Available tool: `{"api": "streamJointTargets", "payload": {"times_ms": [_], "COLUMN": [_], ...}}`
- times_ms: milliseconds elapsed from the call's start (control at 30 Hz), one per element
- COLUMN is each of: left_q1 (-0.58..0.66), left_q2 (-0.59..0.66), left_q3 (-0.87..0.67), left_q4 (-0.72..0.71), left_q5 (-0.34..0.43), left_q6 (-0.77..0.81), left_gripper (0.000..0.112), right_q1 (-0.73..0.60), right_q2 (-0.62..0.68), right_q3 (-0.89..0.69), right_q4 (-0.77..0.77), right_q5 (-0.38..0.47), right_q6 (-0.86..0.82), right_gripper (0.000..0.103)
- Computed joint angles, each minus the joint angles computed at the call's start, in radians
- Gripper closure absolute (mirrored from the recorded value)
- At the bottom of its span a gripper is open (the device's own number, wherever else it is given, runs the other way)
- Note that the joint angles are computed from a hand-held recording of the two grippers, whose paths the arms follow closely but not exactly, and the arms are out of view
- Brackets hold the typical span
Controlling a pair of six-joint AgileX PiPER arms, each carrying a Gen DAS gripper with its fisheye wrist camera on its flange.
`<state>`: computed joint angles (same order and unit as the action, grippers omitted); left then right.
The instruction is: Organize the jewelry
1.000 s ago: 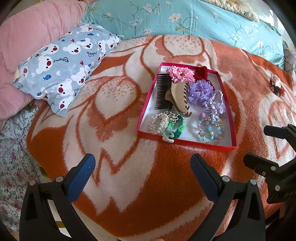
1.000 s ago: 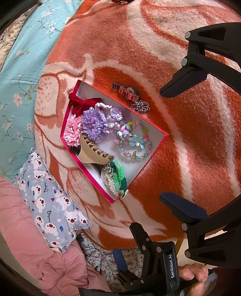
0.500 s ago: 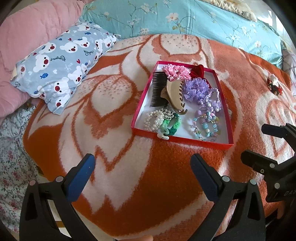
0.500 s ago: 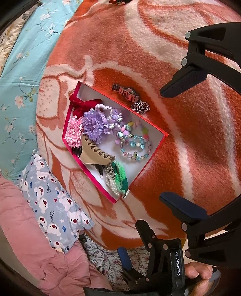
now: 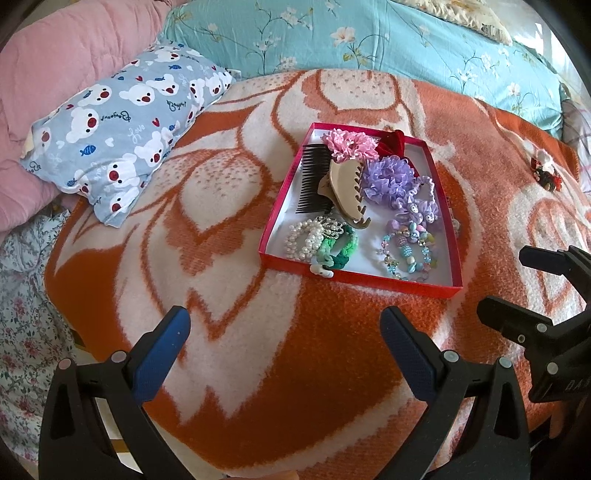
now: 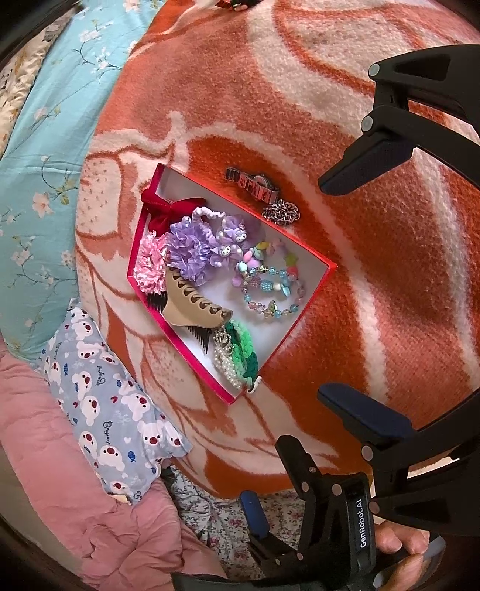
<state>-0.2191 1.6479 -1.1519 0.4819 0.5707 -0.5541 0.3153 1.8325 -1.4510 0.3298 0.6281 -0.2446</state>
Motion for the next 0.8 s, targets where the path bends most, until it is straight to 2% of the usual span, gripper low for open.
{"api": "streamJointTargets", "payload": {"times_ms": [567, 800], "left_q1": [-0.017, -0.015], "left_q2": [-0.017, -0.016], "left_q3": [0.021, 0.018], "left_q4": [0.077, 0.062], "left_q5": [-0.002, 0.000], "left_q6": [-0.085, -0.075], "left_gripper": [0.009, 0.009], "right_q1": [-0.003, -0.001], "right_q2": [-0.016, -0.015], "right_q3": [0.012, 0.012], "right_q4": [0.030, 0.027], "right_q5": [-0.015, -0.014], "right_q6": [-0.014, -0.010], "right_gripper": [0.001, 0.001]}}
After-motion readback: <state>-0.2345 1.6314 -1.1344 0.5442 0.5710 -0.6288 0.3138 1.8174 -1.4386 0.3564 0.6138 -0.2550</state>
